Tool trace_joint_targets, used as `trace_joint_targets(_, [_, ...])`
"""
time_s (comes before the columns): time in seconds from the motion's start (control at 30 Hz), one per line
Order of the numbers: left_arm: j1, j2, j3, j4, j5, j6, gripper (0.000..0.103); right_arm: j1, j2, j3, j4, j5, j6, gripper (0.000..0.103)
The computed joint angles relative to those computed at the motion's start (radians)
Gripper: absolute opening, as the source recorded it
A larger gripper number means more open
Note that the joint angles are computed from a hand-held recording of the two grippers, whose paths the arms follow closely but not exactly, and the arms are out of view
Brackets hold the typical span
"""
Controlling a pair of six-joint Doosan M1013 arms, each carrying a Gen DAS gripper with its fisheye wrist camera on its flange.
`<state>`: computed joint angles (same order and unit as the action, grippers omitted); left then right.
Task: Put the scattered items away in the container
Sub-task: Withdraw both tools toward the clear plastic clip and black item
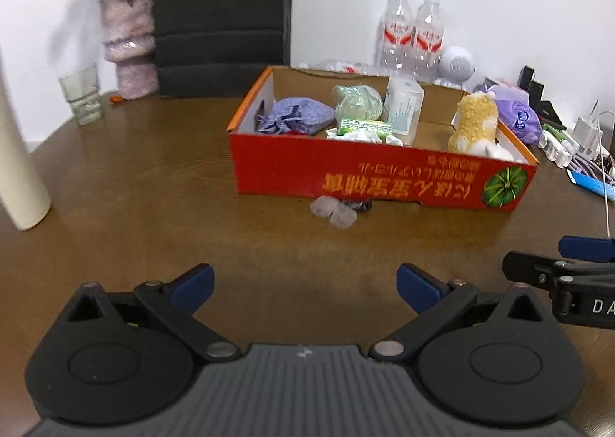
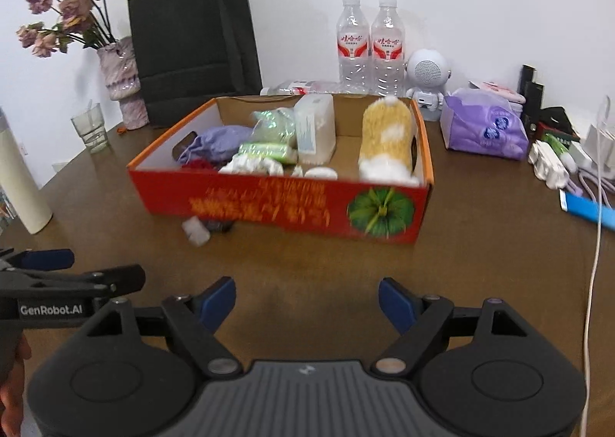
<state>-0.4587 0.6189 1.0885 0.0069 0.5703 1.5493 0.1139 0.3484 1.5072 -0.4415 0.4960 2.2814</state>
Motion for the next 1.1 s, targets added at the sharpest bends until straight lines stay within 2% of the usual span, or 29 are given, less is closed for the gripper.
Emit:
trace_joint_targets(0.07, [-0.009,-0.037,0.086,0.087,-0.087,-0.068,0.103,0.015,-0.018,0.053,-0.100,-0.043,0.108,0.081])
trace_joint_targets(0.1, [-0.007,-0.055,0.127,0.080,-0.129,-0.059,0.103,0.019,-0.027,0.077,-0.141,-0.066,0.154,0.081])
trace_joint_targets(0.23, [0.010,-0.118,0.264,-0.137,-0.282,0.133,0.103,0.042,-0.062,0.170,-0.406,-0.131,0.460,0.086])
trace_joint_targets(0.33, [0.011,-0.149,0.325,-0.245,-0.331,0.248,0.103,0.060,-0.081,0.219,-0.561,-0.143,0.630,0.087])
trace_joint_targets(0.53, [0.012,-0.177,0.387,-0.487,-0.394,0.513,0.103,0.088,-0.100,0.267,-0.620,-0.160,0.693,0.088])
trace_joint_targets(0.67, [0.015,-0.171,0.381,-0.410,-0.363,0.422,0.103,0.104,-0.108,0.284,-0.712,-0.151,0.757,0.089])
trace_joint_targets(0.73, [0.016,-0.169,0.379,-0.417,-0.351,0.422,0.103,0.103,-0.110,0.288,-0.712,-0.160,0.763,0.089])
trace_joint_targets(0.83, [0.012,-0.160,0.354,-0.319,-0.305,0.352,0.103,0.095,-0.114,0.294,-0.695,-0.182,0.767,0.089])
trace_joint_targets(0.97, [0.015,-0.114,0.268,-0.383,-0.283,0.495,0.102,0.078,-0.117,0.302,-0.670,-0.217,0.804,0.089])
trace_joint_targets(1.0, [0.019,-0.096,0.236,-0.407,-0.268,0.525,0.099,0.075,-0.118,0.303,-0.665,-0.225,0.809,0.089])
trace_joint_targets(1.03, [0.020,-0.067,0.182,-0.389,-0.238,0.503,0.091,0.071,-0.118,0.306,-0.661,-0.237,0.813,0.089])
trace_joint_targets(1.1, [0.024,-0.005,0.068,-0.363,-0.143,0.448,0.081,0.064,-0.119,0.310,-0.652,-0.256,0.821,0.089])
